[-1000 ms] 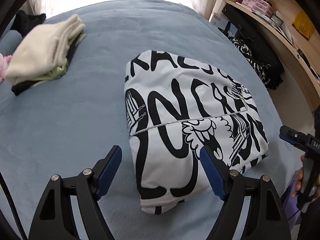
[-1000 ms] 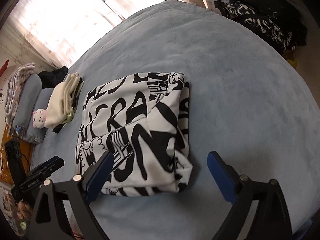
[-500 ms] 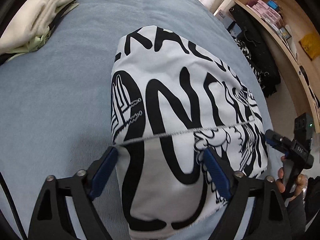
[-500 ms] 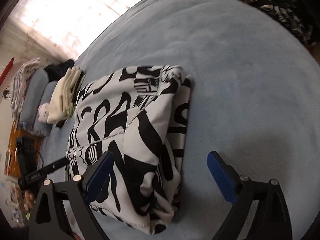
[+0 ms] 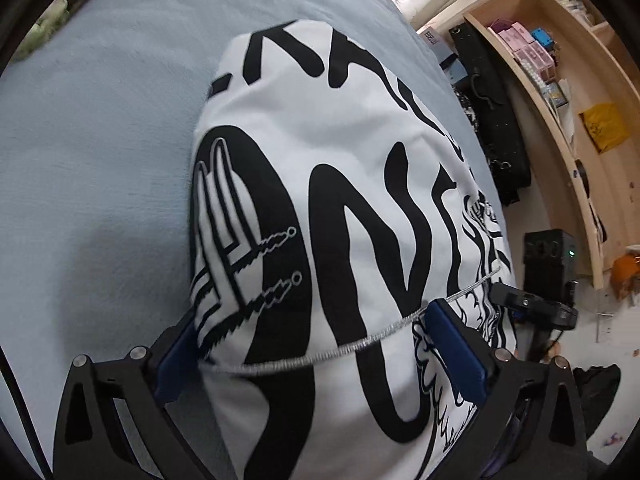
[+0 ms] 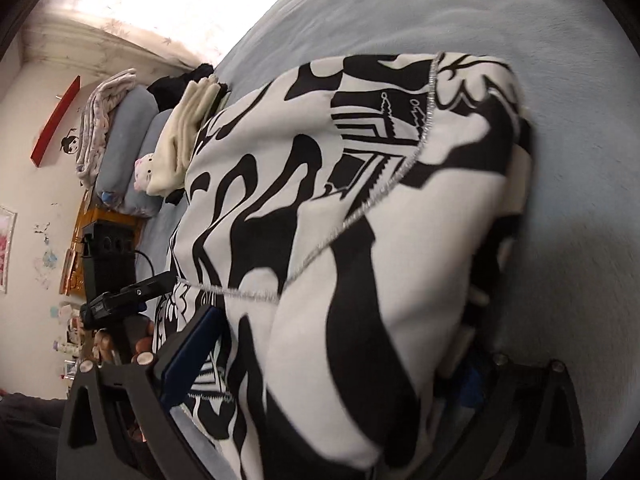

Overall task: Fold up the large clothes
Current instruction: 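Grasp the folded white lettered jacket bundle from both sides with both tools, then lift the jacket bundle with both tools and carry it toward the cream clothes stack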

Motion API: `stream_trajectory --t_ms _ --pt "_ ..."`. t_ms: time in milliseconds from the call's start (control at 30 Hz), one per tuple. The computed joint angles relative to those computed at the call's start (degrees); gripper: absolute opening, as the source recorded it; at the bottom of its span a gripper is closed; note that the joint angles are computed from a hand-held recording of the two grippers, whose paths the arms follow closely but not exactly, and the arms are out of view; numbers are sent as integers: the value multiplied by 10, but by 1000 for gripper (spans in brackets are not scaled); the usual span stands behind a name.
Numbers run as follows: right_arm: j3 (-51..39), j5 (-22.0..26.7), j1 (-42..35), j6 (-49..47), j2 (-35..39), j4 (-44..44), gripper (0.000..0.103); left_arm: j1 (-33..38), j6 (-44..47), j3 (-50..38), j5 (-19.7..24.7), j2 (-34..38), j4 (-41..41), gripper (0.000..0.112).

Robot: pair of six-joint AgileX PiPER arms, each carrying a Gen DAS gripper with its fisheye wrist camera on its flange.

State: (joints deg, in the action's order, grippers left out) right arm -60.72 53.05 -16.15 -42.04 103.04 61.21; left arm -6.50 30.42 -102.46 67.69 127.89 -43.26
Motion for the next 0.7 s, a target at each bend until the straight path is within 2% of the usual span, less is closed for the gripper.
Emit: stream_trajectory --t_ms 167,367,567,633,700 --pt "-35 13 5 39 22 -31 103 -7 17 -14 1 17 -1 103" --pt "-55 -11 35 100 18 -90 103 -31 -8 -10 -19 2 43 103" --pt "-78 -58 99 225 6 -217 102 -59 -57 -39 -18 6 92 103" --pt "-94 -65 126 294 4 -285 98 -75 -76 -40 -32 2 104 103" --pt "-97 -70 139 325 -1 -319 95 -86 -80 -23 -52 -13 114 101"
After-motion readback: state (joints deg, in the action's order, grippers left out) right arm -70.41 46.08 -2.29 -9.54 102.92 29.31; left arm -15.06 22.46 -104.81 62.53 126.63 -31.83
